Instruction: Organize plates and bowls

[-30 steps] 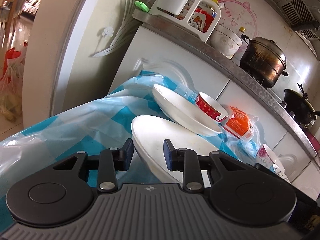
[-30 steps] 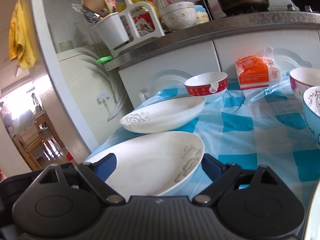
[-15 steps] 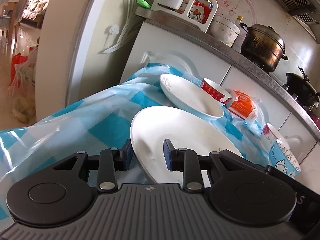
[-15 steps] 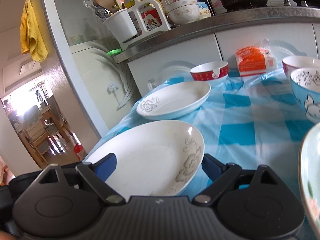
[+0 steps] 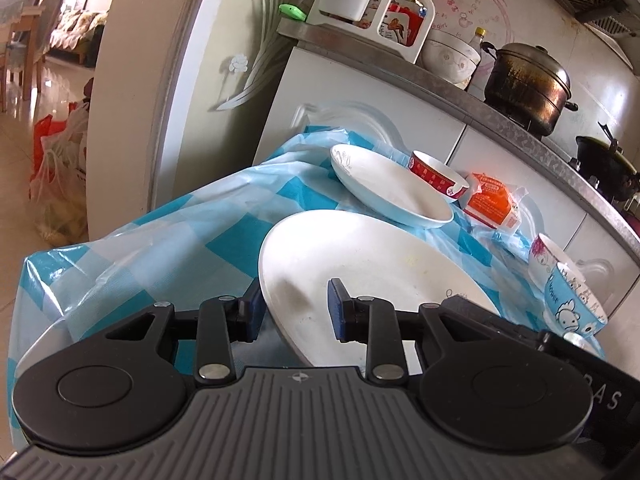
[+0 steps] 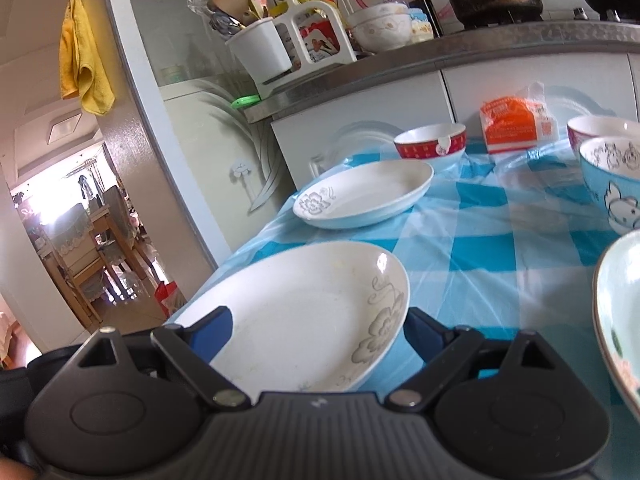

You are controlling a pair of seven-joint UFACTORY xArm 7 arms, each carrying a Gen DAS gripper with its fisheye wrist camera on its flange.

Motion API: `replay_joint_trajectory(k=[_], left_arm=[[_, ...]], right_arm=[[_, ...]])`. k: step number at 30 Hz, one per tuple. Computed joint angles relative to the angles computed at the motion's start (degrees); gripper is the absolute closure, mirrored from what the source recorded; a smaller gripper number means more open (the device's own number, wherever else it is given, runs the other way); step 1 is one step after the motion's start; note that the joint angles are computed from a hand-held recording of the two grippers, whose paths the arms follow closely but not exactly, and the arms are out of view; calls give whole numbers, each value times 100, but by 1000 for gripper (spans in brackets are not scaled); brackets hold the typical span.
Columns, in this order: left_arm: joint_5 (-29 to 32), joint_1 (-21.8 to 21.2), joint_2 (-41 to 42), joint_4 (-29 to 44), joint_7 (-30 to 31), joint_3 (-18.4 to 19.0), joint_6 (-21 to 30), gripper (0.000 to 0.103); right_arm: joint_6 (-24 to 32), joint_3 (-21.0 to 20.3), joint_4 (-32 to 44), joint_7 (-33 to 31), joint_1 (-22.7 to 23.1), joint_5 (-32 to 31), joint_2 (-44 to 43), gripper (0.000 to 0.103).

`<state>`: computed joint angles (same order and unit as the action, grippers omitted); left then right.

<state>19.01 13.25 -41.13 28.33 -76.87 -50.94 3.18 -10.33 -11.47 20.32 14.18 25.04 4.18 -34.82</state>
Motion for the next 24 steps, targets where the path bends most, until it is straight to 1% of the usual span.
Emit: replay_joint_trajectory(k=[4, 6, 7, 9, 11, 13, 14, 15, 17, 19, 21, 22, 23, 24], left_arm=[[24, 28, -57, -30, -1, -39, -27, 70], [38, 63, -96, -41, 4, -85, -54, 67], [28, 63, -107, -48, 1, -92, -61, 66], [-6, 40, -143, -54, -17, -92, -12, 62], [-23, 15, -249, -30, -66, -109, 221, 60], [8, -9, -408, -39, -146, -102, 425, 54], [25, -8, -496, -20, -210, -116, 565, 48], [63, -19, -594, -16, -258, -110, 683, 45], [166, -59, -796, -16, -336, -92, 884, 40], [229, -172, -941, -12, -400, -25, 1100, 30], [281, -292, -1041, 0, -475, 40, 1288, 15], [321, -353, -1068, 5, -487, 79, 1340, 10], [369, -410, -1101, 3, -495, 114, 1359, 3], [409, -464, -1134, 3, -506, 139, 1372, 3]], right_arm=[[33, -271, -50, -91, 247, -29, -67, 10], [106, -459, -25, -159, 416, -24, -118, 9], [121, -473, -22, -175, 426, 1, -140, 9], [112, -200, -57, -173, 152, 33, -209, 6], [59, 68, -106, -214, -140, 3, -311, 1], [42, 254, -144, -231, -363, -25, -431, 1], [59, 331, -157, -228, -467, -29, -490, 1], [78, 399, -175, -220, -568, -28, -554, 1], [138, 430, -216, -192, -654, -7, -687, 1], [227, 452, -247, -148, -722, 35, -801, 1], [344, 616, -273, -83, -932, 69, -906, 1], [390, 670, -288, -59, -1018, 80, -955, 1], [410, 698, -319, -44, -1079, 88, -1018, 1], [402, 703, -361, -46, -1117, 88, -1089, 1]])
